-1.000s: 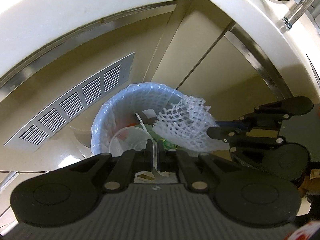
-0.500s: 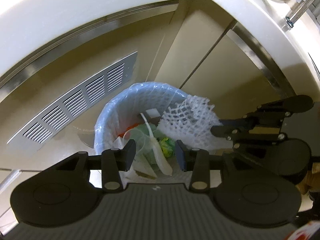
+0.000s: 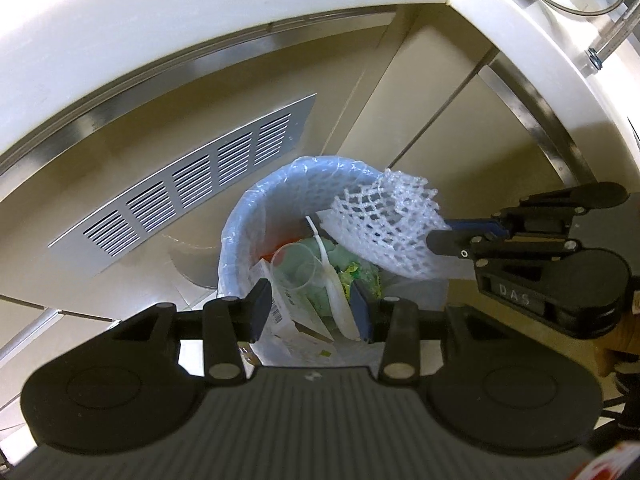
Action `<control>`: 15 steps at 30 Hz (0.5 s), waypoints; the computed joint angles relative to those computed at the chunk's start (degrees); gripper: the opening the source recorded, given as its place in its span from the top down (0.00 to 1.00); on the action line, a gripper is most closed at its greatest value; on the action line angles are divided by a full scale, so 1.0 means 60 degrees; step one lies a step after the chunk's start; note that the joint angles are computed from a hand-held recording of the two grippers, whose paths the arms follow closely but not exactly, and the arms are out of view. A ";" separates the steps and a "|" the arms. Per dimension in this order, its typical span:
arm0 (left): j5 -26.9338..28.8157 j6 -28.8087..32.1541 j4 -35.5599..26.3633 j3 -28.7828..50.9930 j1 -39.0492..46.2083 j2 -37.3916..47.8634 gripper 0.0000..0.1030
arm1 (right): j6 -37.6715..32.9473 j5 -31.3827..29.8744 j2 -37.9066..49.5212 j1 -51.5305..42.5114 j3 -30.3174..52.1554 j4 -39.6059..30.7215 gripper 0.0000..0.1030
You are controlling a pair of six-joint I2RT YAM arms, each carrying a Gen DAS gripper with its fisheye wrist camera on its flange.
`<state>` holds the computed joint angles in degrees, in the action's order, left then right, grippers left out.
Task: Collect trash
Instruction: 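Open the right tool to drop the white foam net into the basket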
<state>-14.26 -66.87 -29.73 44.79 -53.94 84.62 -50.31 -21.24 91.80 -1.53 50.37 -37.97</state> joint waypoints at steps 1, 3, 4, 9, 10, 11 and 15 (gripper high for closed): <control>-0.0002 -0.0010 -0.0011 -0.0015 -0.0009 -0.0018 0.63 | 0.0080 0.0024 -0.0031 0.0024 -0.0040 0.0079 0.75; -0.0001 -0.0061 -0.0096 -0.0002 -0.0054 -0.0054 0.63 | 0.0277 -0.0047 -0.0082 -0.0021 -0.0088 0.0197 0.41; -0.0003 -0.0087 -0.0108 -0.0016 -0.0068 -0.0079 0.63 | 0.0325 -0.0099 -0.0100 -0.0048 -0.0083 0.0180 0.39; 0.0001 -0.0106 0.0030 -0.0093 -0.0079 0.0005 0.63 | 0.0374 0.0040 -0.0177 -0.0038 -0.0127 0.0211 0.39; -0.0009 -0.0108 0.0049 -0.0106 -0.0087 0.0009 0.63 | 0.0346 0.0045 -0.0182 -0.0052 -0.0133 0.0214 0.39; -0.0022 -0.0115 0.0082 -0.0129 -0.0098 0.0012 0.63 | 0.0330 0.0051 -0.0192 -0.0063 -0.0145 0.0227 0.39; -0.0094 -0.0120 0.0131 -0.0245 -0.0128 -0.0075 0.63 | 0.0257 0.0052 -0.0257 -0.0076 -0.0163 0.0225 0.39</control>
<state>-14.82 -67.59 -28.94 43.32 -54.71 84.17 -48.77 -20.93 90.25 -1.99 49.39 -36.62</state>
